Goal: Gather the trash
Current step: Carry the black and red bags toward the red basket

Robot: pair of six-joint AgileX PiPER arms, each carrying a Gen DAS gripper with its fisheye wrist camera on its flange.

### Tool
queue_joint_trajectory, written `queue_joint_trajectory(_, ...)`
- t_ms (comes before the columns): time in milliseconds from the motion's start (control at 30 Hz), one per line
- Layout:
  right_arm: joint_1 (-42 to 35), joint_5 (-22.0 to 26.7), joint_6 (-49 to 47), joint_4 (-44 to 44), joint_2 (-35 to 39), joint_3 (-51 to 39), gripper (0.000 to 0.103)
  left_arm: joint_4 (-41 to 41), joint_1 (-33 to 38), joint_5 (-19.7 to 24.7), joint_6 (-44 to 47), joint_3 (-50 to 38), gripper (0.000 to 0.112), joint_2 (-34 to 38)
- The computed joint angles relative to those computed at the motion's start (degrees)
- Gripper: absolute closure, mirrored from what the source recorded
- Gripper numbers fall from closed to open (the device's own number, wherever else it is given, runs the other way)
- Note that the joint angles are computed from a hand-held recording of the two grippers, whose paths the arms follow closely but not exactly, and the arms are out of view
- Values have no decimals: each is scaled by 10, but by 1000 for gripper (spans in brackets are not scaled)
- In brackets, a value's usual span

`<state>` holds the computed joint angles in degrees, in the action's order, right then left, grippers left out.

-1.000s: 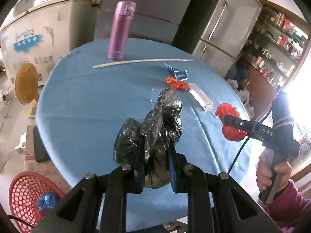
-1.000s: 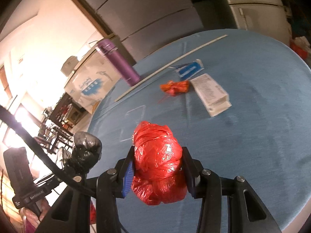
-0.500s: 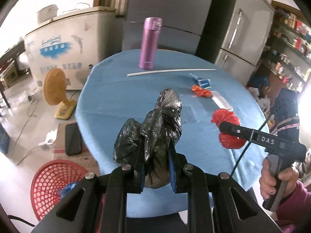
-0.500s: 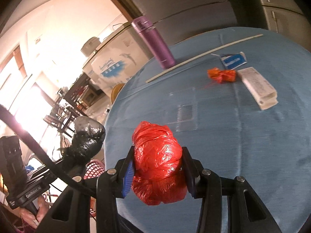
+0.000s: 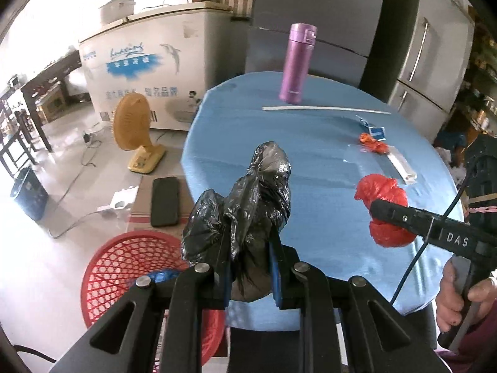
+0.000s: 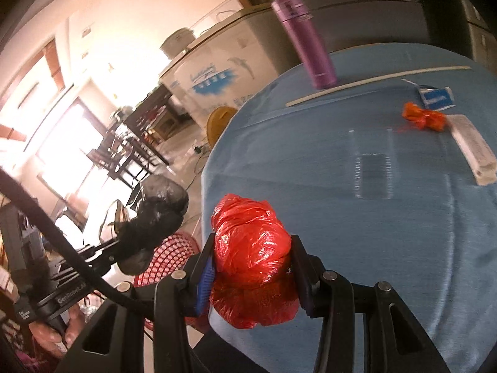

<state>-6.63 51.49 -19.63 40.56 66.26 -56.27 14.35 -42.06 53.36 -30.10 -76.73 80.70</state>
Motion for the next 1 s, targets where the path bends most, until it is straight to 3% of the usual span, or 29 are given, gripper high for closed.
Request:
queue_joint_trajectory(400, 124, -36, 44, -46, 49, -38, 56, 34, 22, 19, -21, 35, 91, -25)
queue_joint_trajectory(1000, 223, -48, 73, -74, 143, -115, 56, 29, 90, 33, 6, 113, 91, -70)
